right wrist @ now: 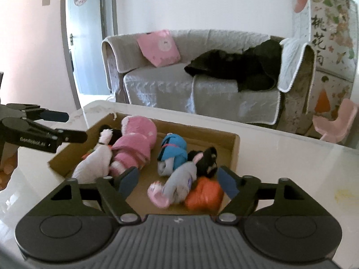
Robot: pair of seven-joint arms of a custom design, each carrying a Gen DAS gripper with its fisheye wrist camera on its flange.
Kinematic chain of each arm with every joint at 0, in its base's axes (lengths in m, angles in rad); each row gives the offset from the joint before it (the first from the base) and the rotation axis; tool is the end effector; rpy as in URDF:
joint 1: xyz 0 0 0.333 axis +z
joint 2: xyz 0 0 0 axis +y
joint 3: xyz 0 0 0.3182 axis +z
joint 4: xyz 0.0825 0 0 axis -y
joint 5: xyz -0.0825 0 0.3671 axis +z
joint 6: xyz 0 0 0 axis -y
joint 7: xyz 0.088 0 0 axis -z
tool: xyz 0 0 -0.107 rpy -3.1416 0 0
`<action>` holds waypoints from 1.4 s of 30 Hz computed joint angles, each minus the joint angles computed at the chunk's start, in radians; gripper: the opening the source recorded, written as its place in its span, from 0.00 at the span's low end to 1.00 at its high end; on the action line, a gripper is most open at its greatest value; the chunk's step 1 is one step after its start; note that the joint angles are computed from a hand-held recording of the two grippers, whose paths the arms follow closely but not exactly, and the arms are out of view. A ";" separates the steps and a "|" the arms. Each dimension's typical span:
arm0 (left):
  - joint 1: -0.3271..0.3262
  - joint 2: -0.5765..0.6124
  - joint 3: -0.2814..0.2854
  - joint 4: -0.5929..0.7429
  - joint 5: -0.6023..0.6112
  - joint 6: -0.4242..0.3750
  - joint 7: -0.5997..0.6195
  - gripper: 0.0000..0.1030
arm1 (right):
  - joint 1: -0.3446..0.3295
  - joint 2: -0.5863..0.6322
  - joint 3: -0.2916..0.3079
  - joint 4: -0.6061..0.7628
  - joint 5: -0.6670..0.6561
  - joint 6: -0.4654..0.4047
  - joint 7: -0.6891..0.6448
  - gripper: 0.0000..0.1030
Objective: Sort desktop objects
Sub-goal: 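Move both open grippers back to the remaining pile, then grasp the black yellow-tagged sock with the right gripper while the left grasps the white green-banded bundle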
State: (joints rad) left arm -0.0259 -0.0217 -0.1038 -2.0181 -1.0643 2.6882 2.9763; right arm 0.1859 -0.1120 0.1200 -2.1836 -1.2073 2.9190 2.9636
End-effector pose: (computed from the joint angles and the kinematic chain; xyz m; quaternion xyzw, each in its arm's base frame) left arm 0.5720 -0.0466 0.5351 -0.3678 0.8047 -0.4018 0.2360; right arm 0.4848 0.2162 0.5133 -0.6213 0.6176 -0.3247 0.3565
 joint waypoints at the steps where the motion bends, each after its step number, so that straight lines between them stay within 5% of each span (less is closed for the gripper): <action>1: 0.003 -0.030 0.004 -0.030 -0.016 -0.018 0.037 0.95 | 0.001 -0.020 0.008 -0.016 -0.021 -0.012 0.033 0.76; 7: -0.027 -0.236 0.075 -0.233 -0.084 -0.117 0.185 1.00 | 0.010 -0.200 0.111 -0.200 -0.244 -0.137 0.492 0.92; 10: -0.031 -0.321 0.114 -0.316 -0.058 -0.181 0.091 1.00 | 0.061 -0.229 0.156 -0.245 -0.240 -0.263 0.540 0.92; 13: -0.026 -0.354 0.136 -0.355 -0.010 -0.258 -0.073 1.00 | 0.094 -0.215 0.143 -0.259 -0.292 -0.253 0.610 0.92; 23: -0.032 -0.291 0.098 -0.350 0.206 -0.308 -0.534 1.00 | 0.183 -0.143 0.135 -0.248 -0.238 -0.366 0.550 0.90; 39: -0.054 -0.160 0.026 -0.269 0.375 -0.128 -0.977 0.98 | 0.188 -0.138 0.110 -0.262 -0.186 -0.323 0.556 0.90; 42: -0.054 -0.145 0.031 -0.260 0.399 -0.110 -0.980 0.99 | 0.187 -0.139 0.114 -0.263 -0.181 -0.322 0.554 0.90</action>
State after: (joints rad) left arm -0.0798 -0.1670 -0.0732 -2.2783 -0.6656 2.5778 1.9963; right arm 0.3725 -0.2514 0.2335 -2.4462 -1.3879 2.5971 3.5178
